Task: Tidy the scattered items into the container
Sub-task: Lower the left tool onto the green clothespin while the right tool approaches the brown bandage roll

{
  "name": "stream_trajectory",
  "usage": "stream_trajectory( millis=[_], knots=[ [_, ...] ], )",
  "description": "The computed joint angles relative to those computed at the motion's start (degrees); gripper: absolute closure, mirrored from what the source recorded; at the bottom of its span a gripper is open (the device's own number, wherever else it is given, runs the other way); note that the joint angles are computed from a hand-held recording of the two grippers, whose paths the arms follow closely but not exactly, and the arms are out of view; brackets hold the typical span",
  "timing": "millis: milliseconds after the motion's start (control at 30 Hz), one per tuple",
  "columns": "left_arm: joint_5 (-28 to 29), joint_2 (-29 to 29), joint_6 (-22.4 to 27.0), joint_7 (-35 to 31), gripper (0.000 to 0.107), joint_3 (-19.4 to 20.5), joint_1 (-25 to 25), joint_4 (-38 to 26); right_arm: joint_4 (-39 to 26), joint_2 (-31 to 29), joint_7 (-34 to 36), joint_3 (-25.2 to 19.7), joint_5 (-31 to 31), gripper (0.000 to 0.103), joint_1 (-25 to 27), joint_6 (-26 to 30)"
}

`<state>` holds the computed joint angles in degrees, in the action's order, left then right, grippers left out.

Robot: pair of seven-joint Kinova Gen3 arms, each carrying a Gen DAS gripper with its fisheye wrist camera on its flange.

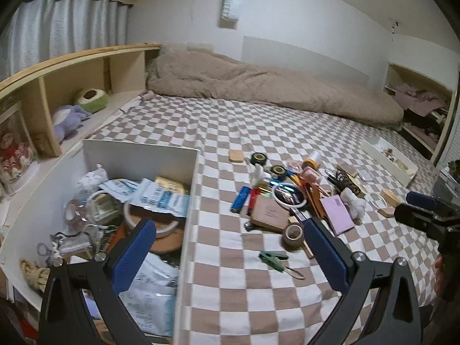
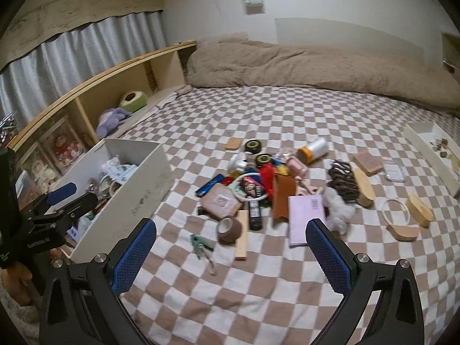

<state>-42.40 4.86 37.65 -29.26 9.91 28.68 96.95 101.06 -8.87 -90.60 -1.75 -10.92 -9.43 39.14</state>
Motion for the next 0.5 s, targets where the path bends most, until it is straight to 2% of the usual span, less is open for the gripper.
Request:
stream_trajectory(
  millis=[267,500],
  knots=[
    [0.23,4.77,2.47,-1.98,0.004,-0.53,3.42,-4.33,2.35,-0.19,4.34,3.31,-3.52,0.000,1.41,-0.95],
    [2.88,8.19,2.17,-5.98,0.004,-2.01,5.81,-7.28,3.44,0.83,7.86,4.78,-6.47,0.000,3.09,-1.25]
  ],
)
